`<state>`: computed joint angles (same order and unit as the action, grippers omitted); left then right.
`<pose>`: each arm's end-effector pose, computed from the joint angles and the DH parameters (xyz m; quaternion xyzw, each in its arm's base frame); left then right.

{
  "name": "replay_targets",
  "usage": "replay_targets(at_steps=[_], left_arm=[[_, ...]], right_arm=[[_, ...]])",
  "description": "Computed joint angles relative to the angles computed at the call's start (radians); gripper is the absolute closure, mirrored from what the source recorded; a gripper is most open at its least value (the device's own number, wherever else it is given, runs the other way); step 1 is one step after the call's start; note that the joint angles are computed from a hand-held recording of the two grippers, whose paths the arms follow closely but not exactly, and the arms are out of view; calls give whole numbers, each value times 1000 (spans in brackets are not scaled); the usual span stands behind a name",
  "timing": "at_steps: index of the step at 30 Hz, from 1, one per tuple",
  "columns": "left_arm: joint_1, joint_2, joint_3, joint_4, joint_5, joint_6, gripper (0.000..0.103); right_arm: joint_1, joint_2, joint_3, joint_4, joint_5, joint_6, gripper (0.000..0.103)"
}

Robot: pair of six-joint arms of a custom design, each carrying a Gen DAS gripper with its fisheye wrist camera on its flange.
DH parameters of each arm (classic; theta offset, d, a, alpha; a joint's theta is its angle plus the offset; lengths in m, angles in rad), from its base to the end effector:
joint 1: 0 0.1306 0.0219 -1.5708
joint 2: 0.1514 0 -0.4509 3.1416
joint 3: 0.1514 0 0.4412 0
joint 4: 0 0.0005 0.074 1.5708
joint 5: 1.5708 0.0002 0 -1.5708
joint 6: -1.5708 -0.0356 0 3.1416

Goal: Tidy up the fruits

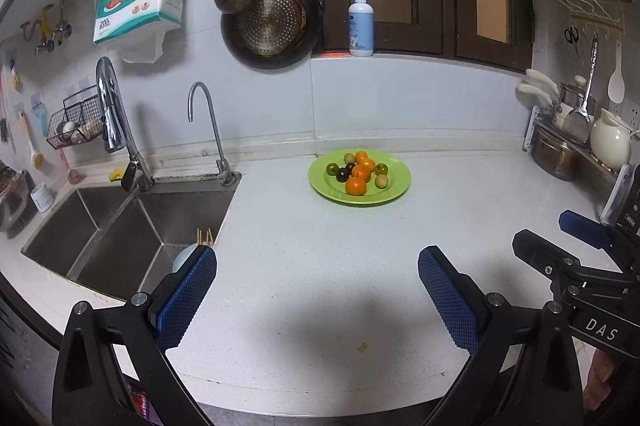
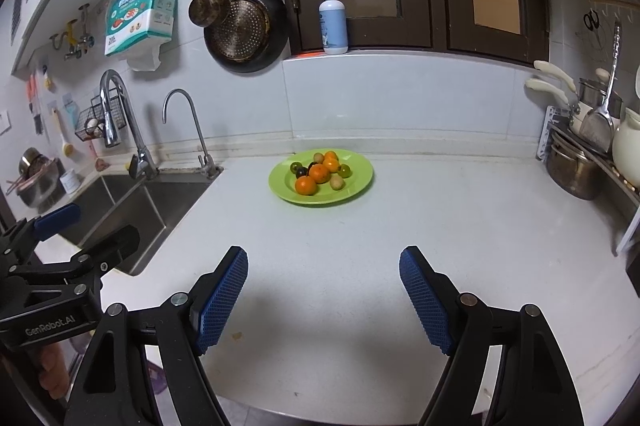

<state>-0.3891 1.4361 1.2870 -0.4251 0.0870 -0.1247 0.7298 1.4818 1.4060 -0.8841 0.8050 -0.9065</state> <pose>0.5145 -0.2148 0.4563 0.2431 0.8435 -0.1008 0.4683 0.4247 0.3448 0.4663 0.1948 0.8637 -0.0534 0.4618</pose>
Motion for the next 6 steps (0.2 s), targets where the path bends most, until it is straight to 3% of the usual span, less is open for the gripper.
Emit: replay_targets(at_steps=[6], left_arm=[[-3,3,1,2,-14,0,0]], right_arm=[[-2,1,0,1,-4,-2,24]])
